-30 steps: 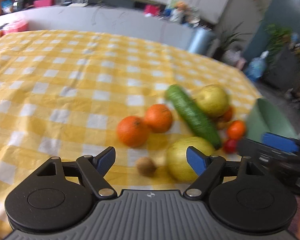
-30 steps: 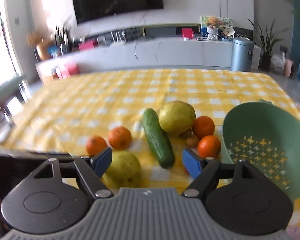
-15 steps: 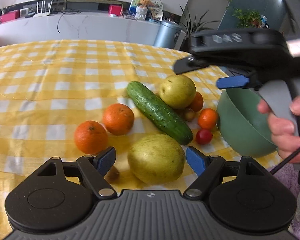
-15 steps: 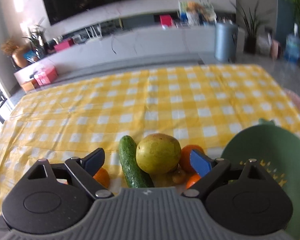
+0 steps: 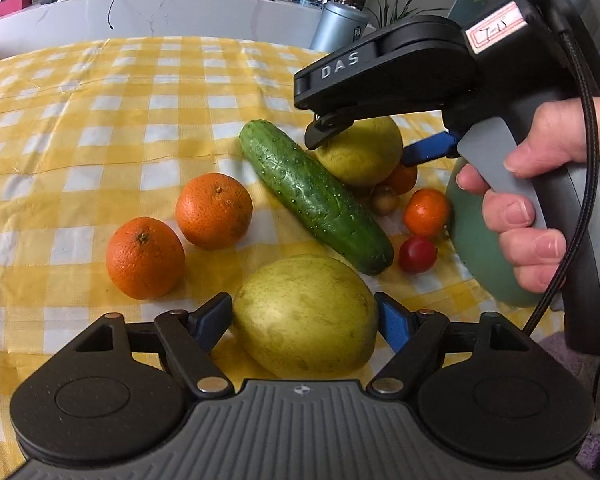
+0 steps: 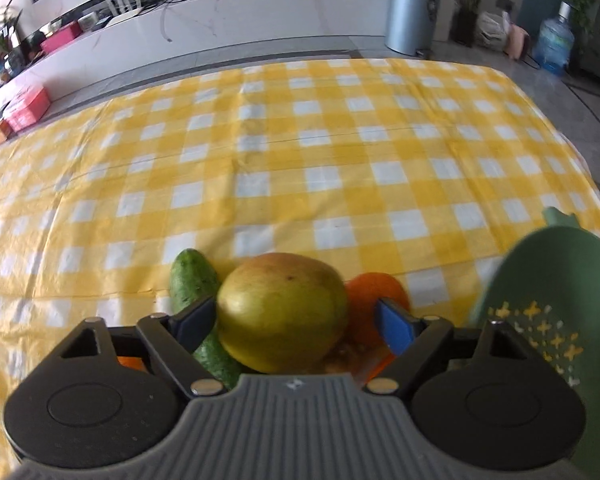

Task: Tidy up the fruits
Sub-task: 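Grasp the yellow pear with the right gripper while the left gripper grasps the large pale pear, then carry the yellow pear into the green colander and open the right gripper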

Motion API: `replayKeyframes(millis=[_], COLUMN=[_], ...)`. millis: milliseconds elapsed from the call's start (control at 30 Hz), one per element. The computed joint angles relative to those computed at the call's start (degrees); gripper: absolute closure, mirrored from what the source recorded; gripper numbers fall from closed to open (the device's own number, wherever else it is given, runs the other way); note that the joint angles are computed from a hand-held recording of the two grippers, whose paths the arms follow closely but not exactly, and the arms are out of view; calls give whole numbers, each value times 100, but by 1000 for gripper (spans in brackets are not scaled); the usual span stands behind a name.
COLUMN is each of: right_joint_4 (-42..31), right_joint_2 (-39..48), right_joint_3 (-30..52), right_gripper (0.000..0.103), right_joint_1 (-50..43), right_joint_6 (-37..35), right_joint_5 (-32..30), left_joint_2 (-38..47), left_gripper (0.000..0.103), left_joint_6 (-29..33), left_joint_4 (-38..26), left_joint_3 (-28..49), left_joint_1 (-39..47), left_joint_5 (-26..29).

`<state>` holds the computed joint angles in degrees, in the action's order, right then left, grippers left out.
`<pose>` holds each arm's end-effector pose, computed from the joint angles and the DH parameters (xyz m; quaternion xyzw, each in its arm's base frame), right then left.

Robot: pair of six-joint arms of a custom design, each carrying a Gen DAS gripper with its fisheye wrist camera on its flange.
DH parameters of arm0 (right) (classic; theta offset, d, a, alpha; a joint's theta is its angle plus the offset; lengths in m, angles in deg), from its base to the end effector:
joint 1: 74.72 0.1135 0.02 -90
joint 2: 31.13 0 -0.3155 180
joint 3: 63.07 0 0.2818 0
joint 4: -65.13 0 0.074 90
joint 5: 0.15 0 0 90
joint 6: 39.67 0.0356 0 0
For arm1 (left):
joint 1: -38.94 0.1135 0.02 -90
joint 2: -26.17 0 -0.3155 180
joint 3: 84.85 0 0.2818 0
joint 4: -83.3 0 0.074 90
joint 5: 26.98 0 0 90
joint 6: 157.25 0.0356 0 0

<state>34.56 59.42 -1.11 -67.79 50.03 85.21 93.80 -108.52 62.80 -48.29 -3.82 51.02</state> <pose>0.3239 0.0423 0.2001 -0.0715 0.9606 0.0543 0.2630 0.1584 -0.1364 0.1746 -0.0222 0.9395 -0.1457 0.3092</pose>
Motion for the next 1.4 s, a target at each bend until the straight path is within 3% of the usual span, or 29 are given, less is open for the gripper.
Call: replayKeyframes(millis=[167,400,900,1133,1400], right_joint_4=[262,271,231,-18,-537], right_joint_2=[-78,-396,-2179,-2694,-2903], right_joint_3=[-152,-386,-1342,-1416,-1063], right_gripper=[37,38,38,38,38], right_joint_1=[125,-208,-1376,-1784,-3042], right_joint_6=[-175,-109,-322,-484,-721], right_joint_5=[207,-438,-1857,-2167,-2941], left_joint_2=[4,-152,-451,-927,-1240], left_gripper=[19,19,20,20,20], left_joint_6=[-110,-190,-517,-600,-609], left_joint_4=[125,182,74,84,-200], left_joint_3=[-43,-136,-210,-279,-75], left_joint_1=[66,210,198,163,-45], left_joint_5=[71,227,213,61,-256])
